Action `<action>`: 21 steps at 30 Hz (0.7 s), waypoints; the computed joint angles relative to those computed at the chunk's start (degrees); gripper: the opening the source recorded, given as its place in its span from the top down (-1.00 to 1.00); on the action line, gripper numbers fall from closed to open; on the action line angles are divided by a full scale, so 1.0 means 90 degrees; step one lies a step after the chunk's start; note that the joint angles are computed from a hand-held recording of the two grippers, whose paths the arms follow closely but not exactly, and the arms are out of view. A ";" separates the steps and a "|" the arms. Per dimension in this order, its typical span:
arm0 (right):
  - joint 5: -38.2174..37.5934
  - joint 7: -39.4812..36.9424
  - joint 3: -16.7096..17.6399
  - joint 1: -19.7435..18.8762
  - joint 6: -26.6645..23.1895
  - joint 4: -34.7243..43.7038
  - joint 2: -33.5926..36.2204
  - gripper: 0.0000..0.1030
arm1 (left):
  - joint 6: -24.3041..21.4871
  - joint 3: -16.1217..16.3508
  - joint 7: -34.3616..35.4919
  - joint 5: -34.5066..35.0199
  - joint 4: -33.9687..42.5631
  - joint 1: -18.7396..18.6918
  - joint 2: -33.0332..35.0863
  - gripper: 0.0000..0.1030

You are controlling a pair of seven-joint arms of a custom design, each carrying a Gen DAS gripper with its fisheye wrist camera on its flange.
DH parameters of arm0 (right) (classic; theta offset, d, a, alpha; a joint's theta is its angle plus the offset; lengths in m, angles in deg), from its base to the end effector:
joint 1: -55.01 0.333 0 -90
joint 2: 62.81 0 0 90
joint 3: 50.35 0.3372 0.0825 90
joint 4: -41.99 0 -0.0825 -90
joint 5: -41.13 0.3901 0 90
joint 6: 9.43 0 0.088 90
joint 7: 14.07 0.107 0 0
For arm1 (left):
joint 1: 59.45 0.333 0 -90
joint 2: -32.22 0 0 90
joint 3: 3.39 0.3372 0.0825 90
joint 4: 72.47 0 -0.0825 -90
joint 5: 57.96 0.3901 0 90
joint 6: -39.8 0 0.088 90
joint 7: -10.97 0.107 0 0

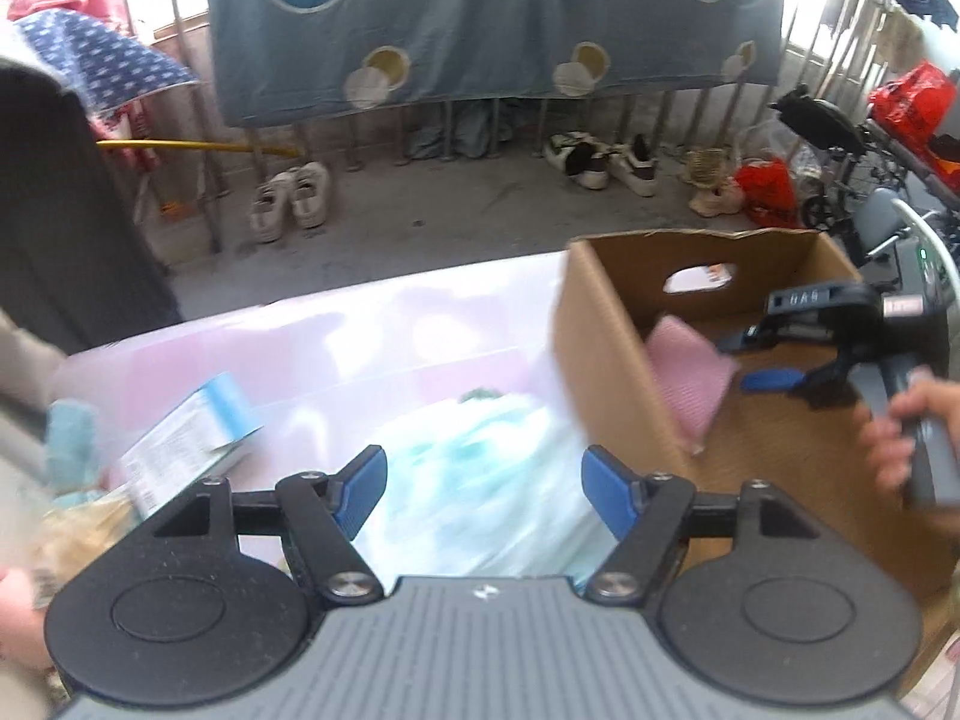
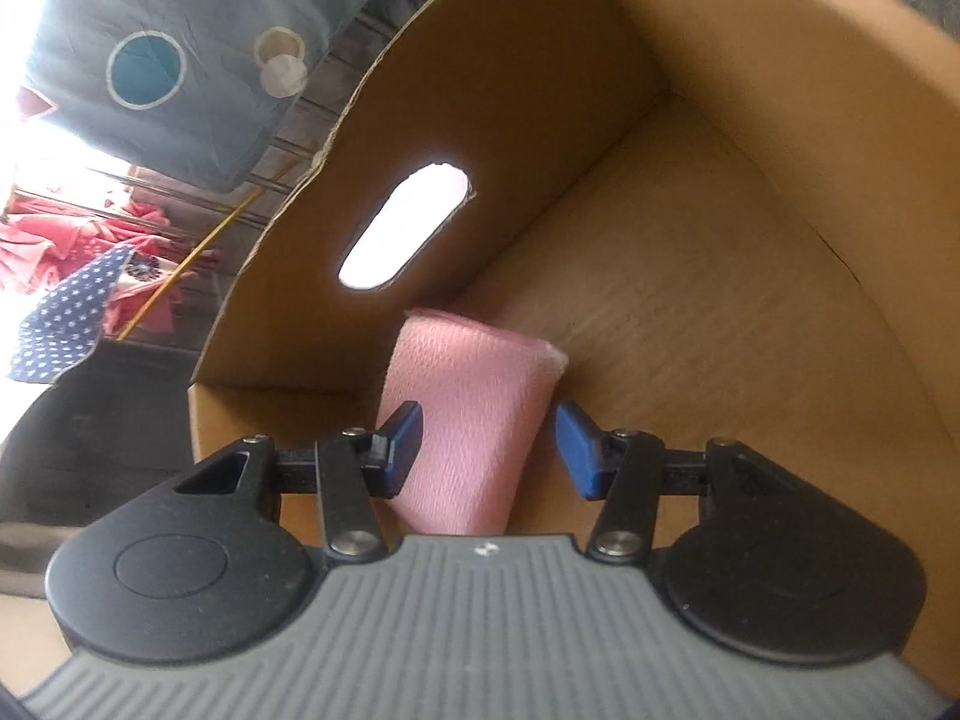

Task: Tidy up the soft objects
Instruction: 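Open the right tool to release the sponge inside the box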

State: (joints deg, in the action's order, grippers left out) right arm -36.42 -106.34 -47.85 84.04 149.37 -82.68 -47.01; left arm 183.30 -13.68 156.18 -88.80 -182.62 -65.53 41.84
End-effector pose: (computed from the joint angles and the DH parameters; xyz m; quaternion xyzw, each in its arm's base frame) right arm 0.4675 0.3359 0.2917 -0.1118 0.9348 -0.0481 0.3337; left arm 0.6167 -0.1715 0.4677 -0.3286 0.8988 -0.2770 0.0859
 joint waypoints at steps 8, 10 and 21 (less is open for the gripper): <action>0.0709 -0.2241 -0.0025 -0.0146 0.0201 0.0482 0.0492 0.38 | -0.0242 0.0244 0.0479 -0.0343 -0.0159 0.0470 -0.0229 -0.41; 0.1275 -0.3403 0.0073 -0.0206 0.0155 0.0479 0.0456 0.46 | -0.0334 0.0282 0.0584 -0.0496 -0.0196 0.0569 -0.0294 -0.41; 0.1421 -0.3701 -0.0637 0.0268 0.0732 0.0824 0.0758 0.48 | -0.0397 0.0406 0.1092 -0.1092 -0.0604 0.0835 -0.0588 -0.42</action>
State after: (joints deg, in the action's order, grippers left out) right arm -23.64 -139.65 -53.58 86.45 155.96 -75.27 -40.19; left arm 179.72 -10.02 166.01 -98.63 -188.05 -58.02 36.55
